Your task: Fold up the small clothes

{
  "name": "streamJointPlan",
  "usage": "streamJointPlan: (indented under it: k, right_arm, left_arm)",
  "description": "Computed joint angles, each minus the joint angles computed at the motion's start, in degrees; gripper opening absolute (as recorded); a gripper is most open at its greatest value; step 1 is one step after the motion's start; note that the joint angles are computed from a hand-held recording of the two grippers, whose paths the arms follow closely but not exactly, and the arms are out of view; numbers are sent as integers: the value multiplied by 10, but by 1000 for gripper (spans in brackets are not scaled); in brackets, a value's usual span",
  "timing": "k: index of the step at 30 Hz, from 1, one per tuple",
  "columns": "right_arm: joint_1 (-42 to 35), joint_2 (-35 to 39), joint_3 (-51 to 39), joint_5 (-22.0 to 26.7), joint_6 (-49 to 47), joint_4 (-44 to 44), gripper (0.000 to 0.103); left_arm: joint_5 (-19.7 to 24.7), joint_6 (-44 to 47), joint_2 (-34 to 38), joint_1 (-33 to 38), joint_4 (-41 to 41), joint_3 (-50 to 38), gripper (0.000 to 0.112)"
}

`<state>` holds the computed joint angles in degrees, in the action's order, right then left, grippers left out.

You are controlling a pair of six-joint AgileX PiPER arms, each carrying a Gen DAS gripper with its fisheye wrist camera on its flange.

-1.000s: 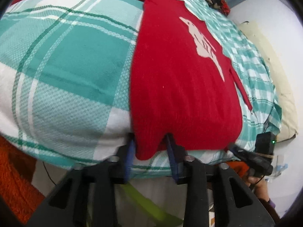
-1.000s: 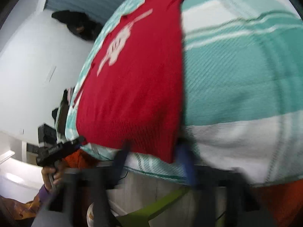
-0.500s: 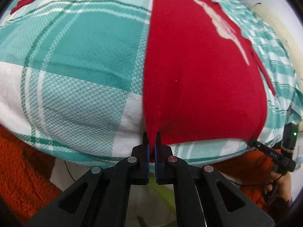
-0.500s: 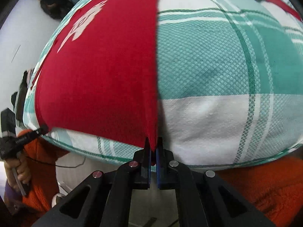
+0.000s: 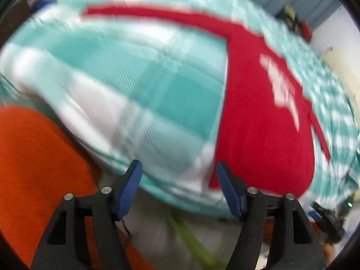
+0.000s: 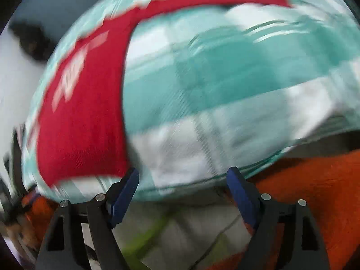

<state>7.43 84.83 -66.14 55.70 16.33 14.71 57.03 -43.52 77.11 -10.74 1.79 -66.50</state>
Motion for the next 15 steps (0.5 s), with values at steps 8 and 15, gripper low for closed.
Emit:
streamJointPlan:
  k: [8,15]
  right_arm:
    - [-250,36,-42,-62,-241,397,87]
    - [-332,266,-204,-98,-233,490,73]
  left_arm:
    - [-21,-147,-23,-34,181,24,79]
    - [-5,-206,3,-32,186,25,79]
